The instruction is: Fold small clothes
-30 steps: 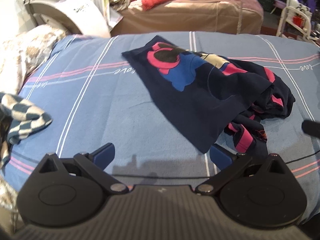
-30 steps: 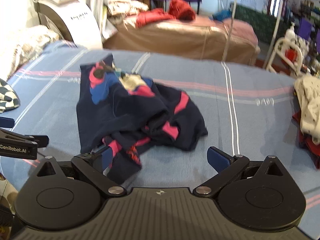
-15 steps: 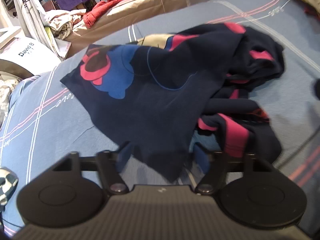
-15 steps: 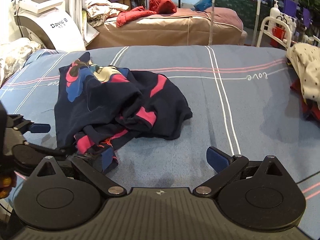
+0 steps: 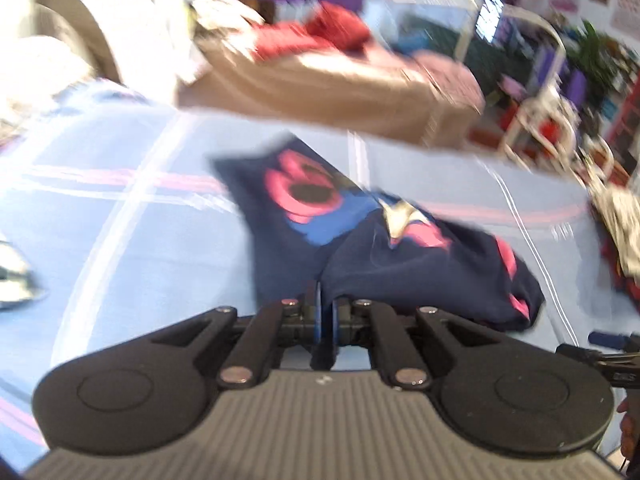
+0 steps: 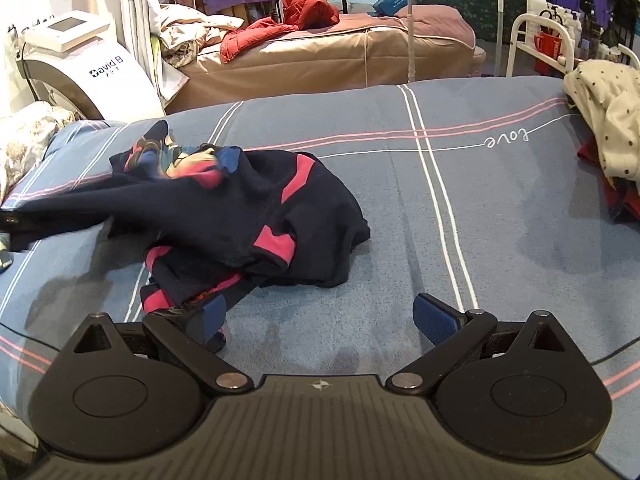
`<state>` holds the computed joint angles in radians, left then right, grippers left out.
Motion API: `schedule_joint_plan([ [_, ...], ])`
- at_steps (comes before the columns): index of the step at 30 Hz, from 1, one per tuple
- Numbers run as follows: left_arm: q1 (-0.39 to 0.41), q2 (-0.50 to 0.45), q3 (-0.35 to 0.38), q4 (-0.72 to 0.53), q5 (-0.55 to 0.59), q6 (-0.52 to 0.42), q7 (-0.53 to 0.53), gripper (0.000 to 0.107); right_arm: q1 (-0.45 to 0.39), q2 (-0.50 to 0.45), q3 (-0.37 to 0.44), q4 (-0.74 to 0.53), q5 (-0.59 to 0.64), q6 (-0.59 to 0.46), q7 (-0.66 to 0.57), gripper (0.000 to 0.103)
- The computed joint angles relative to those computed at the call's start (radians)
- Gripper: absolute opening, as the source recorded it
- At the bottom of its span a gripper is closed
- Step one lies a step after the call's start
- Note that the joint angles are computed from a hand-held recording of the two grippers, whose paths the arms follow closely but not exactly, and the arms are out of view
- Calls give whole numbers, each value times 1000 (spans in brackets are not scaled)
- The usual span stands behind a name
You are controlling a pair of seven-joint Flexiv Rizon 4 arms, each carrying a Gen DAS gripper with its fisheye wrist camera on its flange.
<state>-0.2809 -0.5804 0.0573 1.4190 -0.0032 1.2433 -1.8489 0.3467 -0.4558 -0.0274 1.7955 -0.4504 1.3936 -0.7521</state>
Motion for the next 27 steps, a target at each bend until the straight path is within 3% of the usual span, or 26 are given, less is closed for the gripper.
schedule_joint_plan([
  [4,-48,134,133,123,102,-7,-145,4,-49,-53,71,-62,75,-6,-51,103],
  [9,-70,240,206,197,257,-109,-328,4,-151,-125,246,-169,252,-22,-197,103],
  [14,-9,283,173,261,274,-229,-367,5,-174,-161,341,-242,364,-54,-313,103],
  [16,-2,271,150,251,306,-276,-373,6,-164,-174,348,-264,391,-68,-345,103],
  [18,0,258,121,228,341,-313,-377,9,-125,-182,305,-287,396,-98,-330,103],
  [19,-1,248,108,211,360,-331,-386,20,-99,-184,270,-295,391,-111,-307,103],
  [20,-1,240,97,194,379,-343,-398,39,-70,-186,230,-300,379,-130,-272,103],
  [21,-4,235,87,180,403,-349,-414,51,-47,-186,193,-306,366,-157,-232,103],
  [22,-9,230,79,165,426,-358,-425,72,-39,-187,175,-308,363,-170,-204,88],
  [23,-18,222,74,143,452,-375,-436,78,-51,-191,188,-308,378,-159,-204,64],
  [24,-25,215,67,124,473,-387,-438,78,-86,-199,234,-320,412,-164,-230,25],
  [25,-24,208,54,110,476,-389,-422,78,-121,-205,280,-335,450,-181,-260,19],
  [27,-15,192,30,94,458,-380,-382,78,-139,-185,300,-309,495,-145,-285,7],
])
